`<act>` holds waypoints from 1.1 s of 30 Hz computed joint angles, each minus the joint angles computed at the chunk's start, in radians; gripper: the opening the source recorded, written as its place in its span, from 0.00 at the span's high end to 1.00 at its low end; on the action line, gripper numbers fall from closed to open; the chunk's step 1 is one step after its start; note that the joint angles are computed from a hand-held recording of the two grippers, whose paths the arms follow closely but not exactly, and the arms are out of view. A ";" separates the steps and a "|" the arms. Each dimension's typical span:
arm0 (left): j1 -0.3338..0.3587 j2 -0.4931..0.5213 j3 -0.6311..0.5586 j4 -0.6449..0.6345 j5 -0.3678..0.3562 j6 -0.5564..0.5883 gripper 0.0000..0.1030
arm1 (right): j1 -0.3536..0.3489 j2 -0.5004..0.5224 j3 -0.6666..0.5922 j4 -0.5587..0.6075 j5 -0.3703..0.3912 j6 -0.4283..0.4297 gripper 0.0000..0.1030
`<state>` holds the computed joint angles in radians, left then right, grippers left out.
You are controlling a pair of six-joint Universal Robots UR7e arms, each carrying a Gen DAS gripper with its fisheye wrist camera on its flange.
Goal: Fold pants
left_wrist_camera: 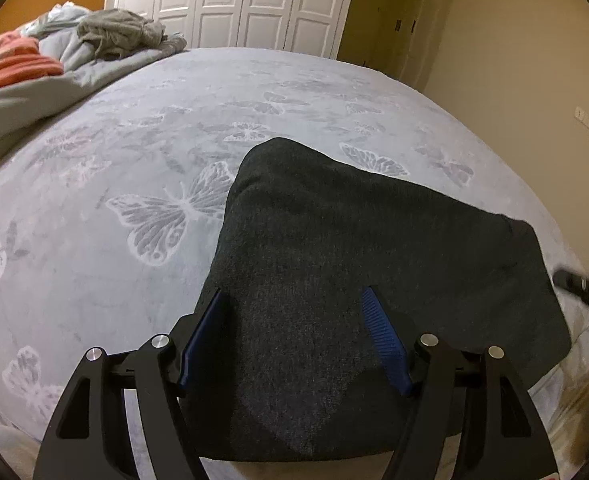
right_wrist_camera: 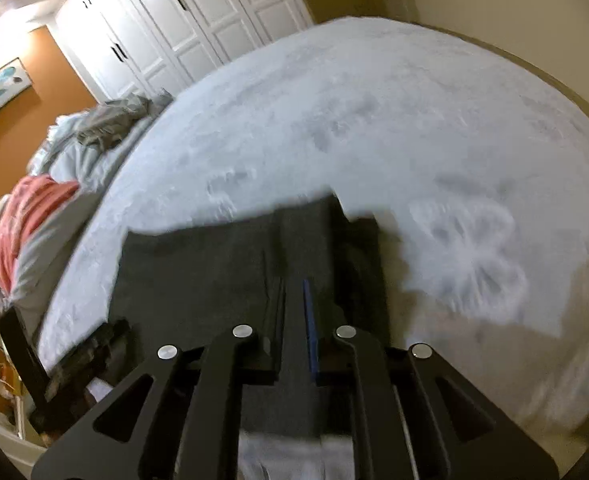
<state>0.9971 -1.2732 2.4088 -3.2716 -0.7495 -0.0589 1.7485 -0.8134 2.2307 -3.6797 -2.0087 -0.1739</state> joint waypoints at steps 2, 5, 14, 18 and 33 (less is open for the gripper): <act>0.003 -0.001 -0.001 0.010 0.001 0.005 0.34 | 0.006 0.010 0.022 -0.001 -0.007 0.019 0.90; 0.004 -0.009 0.002 0.018 -0.005 -0.002 0.33 | -0.001 0.014 0.062 -0.043 0.005 0.001 0.76; 0.003 -0.017 0.018 -0.007 -0.010 -0.006 0.31 | 0.035 0.028 0.076 -0.094 -0.070 0.003 0.57; 0.013 -0.035 0.029 -0.045 -0.056 -0.016 0.29 | 0.016 0.074 0.057 -0.116 -0.068 -0.067 0.67; 0.038 -0.053 0.023 0.031 -0.059 -0.095 0.25 | 0.032 -0.009 0.039 -0.083 -0.044 -0.072 0.70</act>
<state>1.0349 -1.3264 2.4319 -3.2407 -0.8082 -0.1534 1.7807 -0.8229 2.2702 -3.7632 -2.0527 -0.2459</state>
